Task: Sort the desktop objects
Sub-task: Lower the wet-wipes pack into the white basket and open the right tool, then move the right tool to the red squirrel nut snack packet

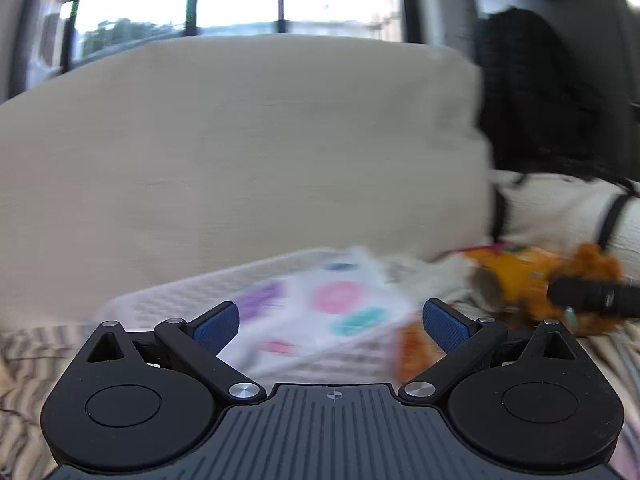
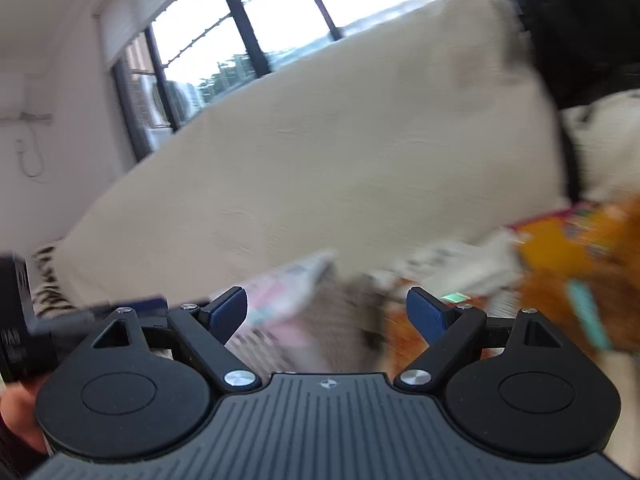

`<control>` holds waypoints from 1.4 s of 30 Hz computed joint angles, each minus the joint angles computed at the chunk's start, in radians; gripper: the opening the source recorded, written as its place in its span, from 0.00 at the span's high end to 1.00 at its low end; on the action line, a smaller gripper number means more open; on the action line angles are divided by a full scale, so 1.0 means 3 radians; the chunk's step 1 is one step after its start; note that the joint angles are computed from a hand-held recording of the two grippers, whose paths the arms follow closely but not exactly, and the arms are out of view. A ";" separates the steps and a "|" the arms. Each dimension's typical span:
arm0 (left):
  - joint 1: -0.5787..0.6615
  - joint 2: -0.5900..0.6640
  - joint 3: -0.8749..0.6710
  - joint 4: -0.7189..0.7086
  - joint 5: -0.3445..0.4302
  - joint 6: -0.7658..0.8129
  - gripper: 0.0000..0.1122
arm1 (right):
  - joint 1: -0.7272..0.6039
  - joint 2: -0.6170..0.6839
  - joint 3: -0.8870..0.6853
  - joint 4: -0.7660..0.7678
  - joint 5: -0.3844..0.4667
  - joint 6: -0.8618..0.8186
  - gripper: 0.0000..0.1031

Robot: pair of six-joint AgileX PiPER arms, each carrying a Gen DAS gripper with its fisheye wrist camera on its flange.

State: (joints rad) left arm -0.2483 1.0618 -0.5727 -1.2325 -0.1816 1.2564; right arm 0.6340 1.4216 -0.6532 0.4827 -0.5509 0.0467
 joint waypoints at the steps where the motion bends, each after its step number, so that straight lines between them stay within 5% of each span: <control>1: -0.0203 0.0076 0.0018 0.0145 -0.0134 -0.0189 0.08 | 0.0042 -0.0133 0.0195 0.0250 -0.0058 -0.0253 0.13; 5: -0.0784 0.0501 0.0057 0.0679 -0.0536 -0.0912 0.08 | 0.0131 -0.0432 0.0649 0.1133 -0.0288 -0.1205 0.13; 9: -0.1150 0.0925 0.0011 0.0690 -0.0834 -0.1039 0.08 | -0.0269 -0.0728 0.0918 0.0832 0.0056 -0.1056 0.13; 13: -0.1328 0.1179 -0.0011 0.0631 -0.0992 -0.1044 0.08 | -0.0805 -0.0517 0.0730 -0.0297 0.0676 0.0055 0.14; 18: -0.1263 0.1133 0.0082 0.0672 -0.0942 -0.1060 0.08 | -0.1069 0.0086 0.0526 -0.1264 0.0413 0.1315 0.17; 23: -0.1086 0.1196 0.0098 0.0951 -0.0869 -0.1258 0.08 | -0.1293 0.0069 0.0511 -0.2144 0.0245 0.2196 0.18; 27: -0.0999 0.1292 0.0118 0.1218 -0.0872 -0.1555 0.08 | -0.1380 0.0252 -0.0143 -0.3477 0.0547 0.3208 0.16; 30: -0.0944 0.1335 0.0133 0.1364 -0.0901 -0.1720 0.08 | -0.1483 0.0820 -0.0818 -0.4477 0.0404 0.4172 0.17; 33: -0.0983 0.1457 0.0064 0.1107 -0.1062 -0.1473 0.08 | -0.1492 0.1300 -0.1412 -0.5366 0.0687 0.5073 0.20; 39: -0.0818 0.1531 0.0142 0.1466 -0.1062 -0.1827 0.08 | -0.1307 0.1690 -0.1897 -0.5785 0.1106 0.5182 0.20; 42: -0.0747 0.1581 0.0150 0.1596 -0.1090 -0.1969 0.08 | -0.1395 0.1699 -0.1957 -0.5712 0.0611 0.5241 0.24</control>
State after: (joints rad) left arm -0.4724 1.5360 -0.5278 -0.7536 -0.5086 0.6655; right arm 0.2156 1.9313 -1.2405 -1.2310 -0.3677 1.6189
